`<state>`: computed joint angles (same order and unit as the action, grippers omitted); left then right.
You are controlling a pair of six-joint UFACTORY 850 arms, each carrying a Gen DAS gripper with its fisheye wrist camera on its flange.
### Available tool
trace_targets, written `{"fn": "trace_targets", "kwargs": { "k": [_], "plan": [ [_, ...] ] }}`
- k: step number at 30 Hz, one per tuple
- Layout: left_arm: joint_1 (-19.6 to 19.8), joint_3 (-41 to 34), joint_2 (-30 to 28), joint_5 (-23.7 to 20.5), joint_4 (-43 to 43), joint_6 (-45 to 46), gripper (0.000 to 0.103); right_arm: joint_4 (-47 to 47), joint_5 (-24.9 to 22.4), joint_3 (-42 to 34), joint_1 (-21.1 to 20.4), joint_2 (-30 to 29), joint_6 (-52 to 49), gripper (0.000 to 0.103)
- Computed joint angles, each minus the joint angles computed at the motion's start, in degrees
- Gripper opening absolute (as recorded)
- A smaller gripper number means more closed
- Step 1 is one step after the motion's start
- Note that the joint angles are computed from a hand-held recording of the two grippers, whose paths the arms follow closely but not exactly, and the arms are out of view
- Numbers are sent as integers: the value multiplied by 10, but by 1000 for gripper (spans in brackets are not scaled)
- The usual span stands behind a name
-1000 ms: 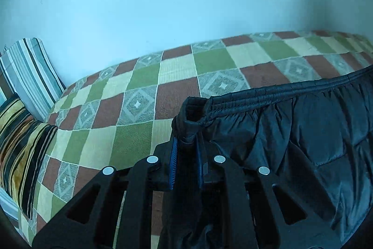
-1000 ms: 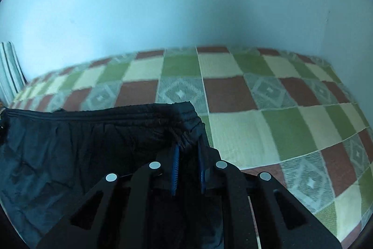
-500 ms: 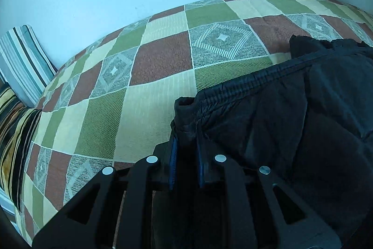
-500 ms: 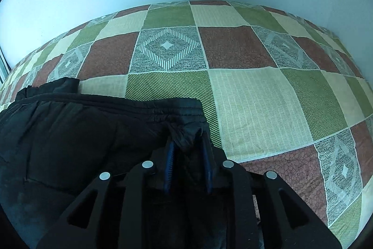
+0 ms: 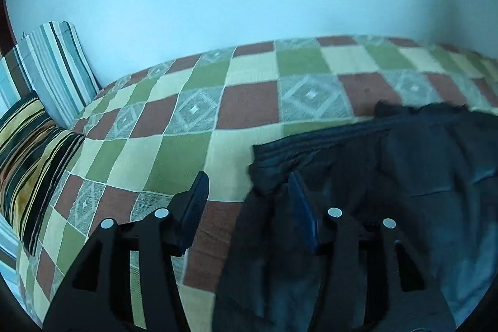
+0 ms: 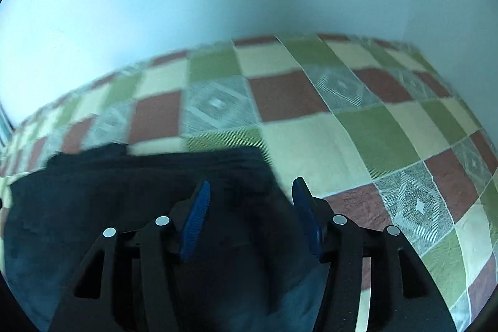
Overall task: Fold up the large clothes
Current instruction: 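Press the folded jacket flat with both open grippers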
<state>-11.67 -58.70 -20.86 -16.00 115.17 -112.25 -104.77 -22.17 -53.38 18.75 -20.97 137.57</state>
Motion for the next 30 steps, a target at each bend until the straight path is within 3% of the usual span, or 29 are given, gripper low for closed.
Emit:
{"fn": "trace_targets", "kwargs": {
  "k": [6,12,16,22,30],
  "plan": [
    [-51,22,35,65,149,-218,53,-27,-10,-24,76,0,34,55],
    [-97,7,-26,28,33,-130,53,24,-4,-73,113,-63,-26,55],
    [-92,4,-56,23,104,-213,59,74,3,-99,110,-116,-77,60],
    [-110,1,-85,-35,98,-204,60,74,-54,-111,127,-149,-68,61],
    [-107,-6,-99,-35,126,-233,60,55,-54,-112,124,-156,-45,61]
  ]
}}
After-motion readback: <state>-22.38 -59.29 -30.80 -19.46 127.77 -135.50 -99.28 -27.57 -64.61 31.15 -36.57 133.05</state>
